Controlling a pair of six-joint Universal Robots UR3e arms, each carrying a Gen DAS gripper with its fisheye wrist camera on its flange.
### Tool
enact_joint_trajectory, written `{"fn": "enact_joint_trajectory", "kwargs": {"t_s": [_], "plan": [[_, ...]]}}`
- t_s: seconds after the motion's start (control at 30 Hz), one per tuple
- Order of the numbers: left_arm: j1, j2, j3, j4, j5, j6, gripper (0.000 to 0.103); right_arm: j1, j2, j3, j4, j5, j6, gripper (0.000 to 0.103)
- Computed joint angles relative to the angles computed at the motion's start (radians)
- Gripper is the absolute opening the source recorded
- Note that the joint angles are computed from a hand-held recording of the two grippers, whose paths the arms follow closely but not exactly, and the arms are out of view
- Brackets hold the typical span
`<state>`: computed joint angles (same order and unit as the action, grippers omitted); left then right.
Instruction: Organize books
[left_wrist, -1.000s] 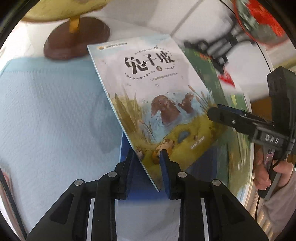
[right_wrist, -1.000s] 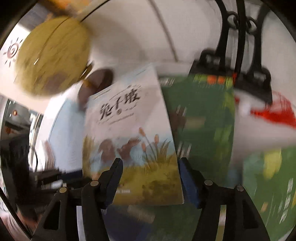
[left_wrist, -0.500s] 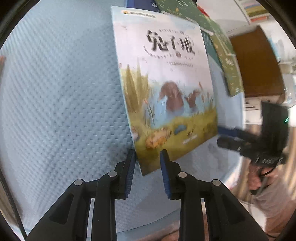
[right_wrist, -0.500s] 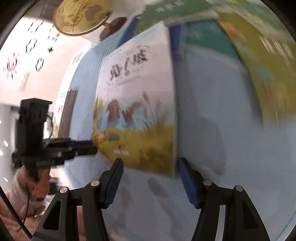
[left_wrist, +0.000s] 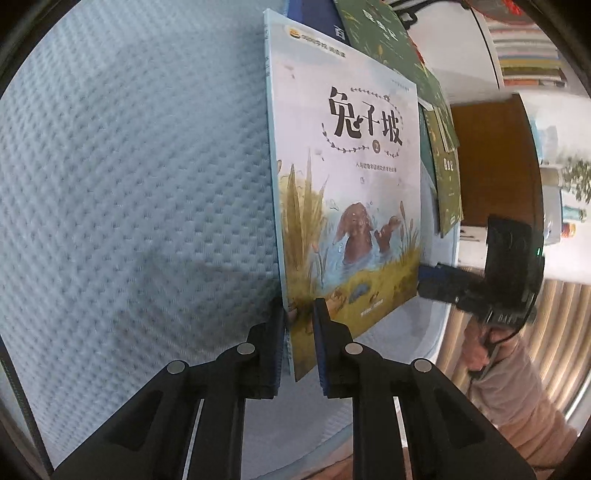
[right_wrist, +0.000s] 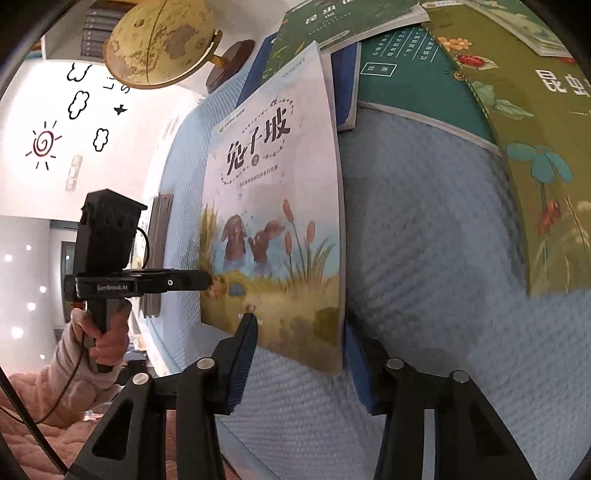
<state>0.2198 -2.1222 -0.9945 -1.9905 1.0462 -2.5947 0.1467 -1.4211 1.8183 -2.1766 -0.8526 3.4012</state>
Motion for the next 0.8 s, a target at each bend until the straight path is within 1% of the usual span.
{"fn": "enact_joint_trajectory", "kwargs": {"t_s": [0.03, 0.07, 0.1, 0.13, 0.17, 0.23, 0.3, 0.4, 0.47, 0.53, 0.57, 0.6, 0.67, 0.8], "plan": [[-0.019, -0.015, 0.023, 0.008, 0.004, -0.019, 0.016, -0.007, 0.026, -0.034, 0.036, 0.004, -0.025, 0.036], [-0.022, -0.012, 0.025, 0.007, 0.009, -0.025, 0.016, -0.019, 0.07, -0.054, 0.018, 0.013, -0.039, 0.035], [-0.031, -0.018, 0.03, 0.013, 0.009, -0.037, 0.016, -0.043, 0.071, -0.072, 0.083, 0.017, -0.079, 0.035], [-0.031, -0.019, 0.03, 0.014, 0.007, -0.039, 0.016, -0.051, 0.086, -0.088, 0.089, 0.021, -0.085, 0.035], [-0.03, -0.027, 0.04, 0.011, 0.0, -0.044, 0.016, -0.075, 0.058, -0.063, 0.107, 0.025, -0.108, 0.035], [-0.017, -0.038, 0.054, -0.005, -0.021, -0.052, 0.016, -0.088, 0.076, -0.071, 0.104, 0.037, -0.113, 0.035], [0.027, -0.051, 0.066, -0.041, -0.04, -0.038, 0.016, -0.098, 0.081, -0.072, 0.1, 0.044, -0.132, 0.035], [0.022, -0.097, 0.138, -0.075, -0.048, -0.044, 0.016, -0.111, 0.092, -0.072, 0.085, 0.055, -0.134, 0.035], [0.003, -0.114, 0.188, -0.079, -0.022, -0.045, 0.016, -0.109, 0.099, -0.088, 0.082, 0.037, -0.138, 0.028], [-0.006, -0.12, 0.214, -0.085, -0.005, -0.058, 0.016, -0.114, 0.092, -0.086, 0.098, 0.019, -0.155, 0.013], [-0.005, -0.124, 0.22, -0.084, -0.007, -0.073, 0.016, -0.127, 0.082, -0.059, 0.088, 0.031, -0.16, 0.013], [0.008, -0.104, 0.208, -0.099, -0.007, -0.067, 0.016, -0.131, 0.082, -0.037, 0.058, 0.047, -0.143, 0.013], [0.014, -0.106, 0.2, -0.092, -0.012, -0.072, 0.017, -0.149, 0.062, 0.015, 0.015, 0.066, -0.124, 0.012], [0.014, -0.151, 0.289, -0.12, -0.001, -0.079, 0.017, -0.154, 0.028, 0.078, -0.061, 0.062, -0.075, 0.012]]}}
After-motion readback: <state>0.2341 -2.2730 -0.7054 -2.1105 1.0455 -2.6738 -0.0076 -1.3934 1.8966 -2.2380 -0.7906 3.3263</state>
